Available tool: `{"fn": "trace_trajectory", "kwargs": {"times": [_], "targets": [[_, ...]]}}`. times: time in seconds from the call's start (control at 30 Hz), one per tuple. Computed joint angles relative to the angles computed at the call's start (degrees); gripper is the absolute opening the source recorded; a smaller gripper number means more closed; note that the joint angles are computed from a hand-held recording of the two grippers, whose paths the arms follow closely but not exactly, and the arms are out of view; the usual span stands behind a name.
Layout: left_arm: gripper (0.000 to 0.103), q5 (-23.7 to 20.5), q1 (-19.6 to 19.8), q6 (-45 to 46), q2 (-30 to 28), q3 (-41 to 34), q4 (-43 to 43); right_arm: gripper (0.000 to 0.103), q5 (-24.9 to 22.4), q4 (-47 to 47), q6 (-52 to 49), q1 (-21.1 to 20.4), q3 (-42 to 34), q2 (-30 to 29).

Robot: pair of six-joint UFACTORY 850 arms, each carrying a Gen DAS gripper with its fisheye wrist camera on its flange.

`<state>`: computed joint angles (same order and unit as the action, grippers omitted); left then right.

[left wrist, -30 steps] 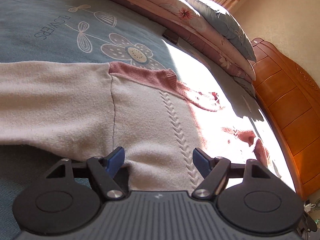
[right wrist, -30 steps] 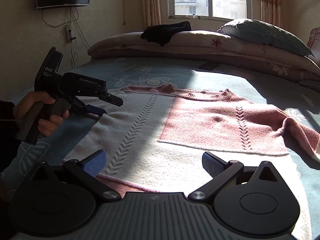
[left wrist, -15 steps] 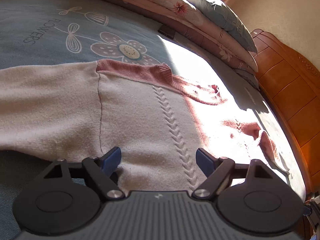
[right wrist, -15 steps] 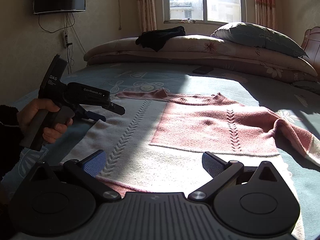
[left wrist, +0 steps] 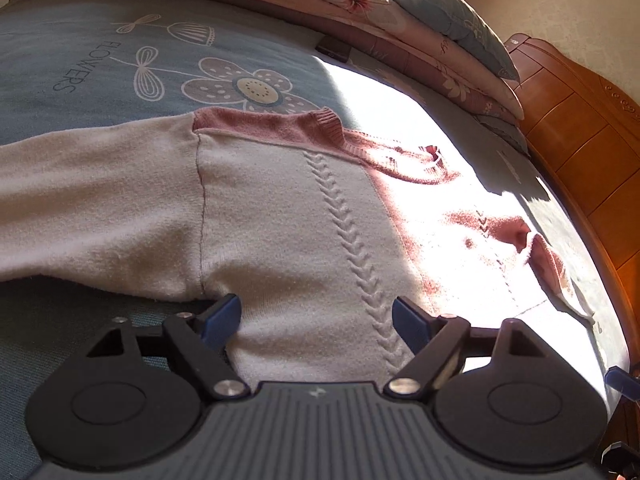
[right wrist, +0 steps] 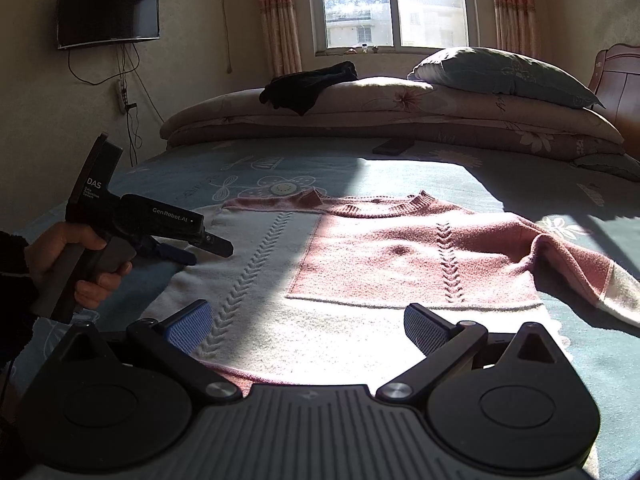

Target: Fold clothes

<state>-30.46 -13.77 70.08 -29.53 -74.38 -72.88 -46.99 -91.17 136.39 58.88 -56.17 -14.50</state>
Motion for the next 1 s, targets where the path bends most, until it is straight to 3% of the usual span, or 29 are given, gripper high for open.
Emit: {"fn": "trace_trajectory", "kwargs": {"times": [0.07,0.23,0.43,0.63,0.83,0.93,1.0], "targets": [[0.082,3.49,-0.37,-3.00,2.18,1.59,2.48,0.103,-0.26,-0.14,0.48,0.08,0.50,0.43],[0.084,-1.73,-0.01,4.73,4.59,3.94,-4.46,0.103,1.42,-0.74,3.88,-0.20,1.29,1.08],[0.084,0.42,-2.50,0.36,3.87,5.17,1.27,0.103,0.94,1.24,1.08,0.63,1.51,1.70],[0.086,2.93,-2.44,6.18,7.88,10.61,-1.98,0.103,2.24,4.01,0.79,0.04,3.01,2.39],[0.087,4.46,-3.81,15.10,12.33,15.02,-8.18,0.103,8.84,5.76,3.47,-3.18,5.05,1.72],[0.087,5.21,-5.05,11.51,11.67,14.95,-5.15,0.103,14.84,5.71,8.28,-5.36,6.35,1.52],[0.088,5.77,-5.43,11.54,11.45,15.60,-6.03,0.103,14.63,2.71,12.97,-5.18,7.51,1.89]]}}
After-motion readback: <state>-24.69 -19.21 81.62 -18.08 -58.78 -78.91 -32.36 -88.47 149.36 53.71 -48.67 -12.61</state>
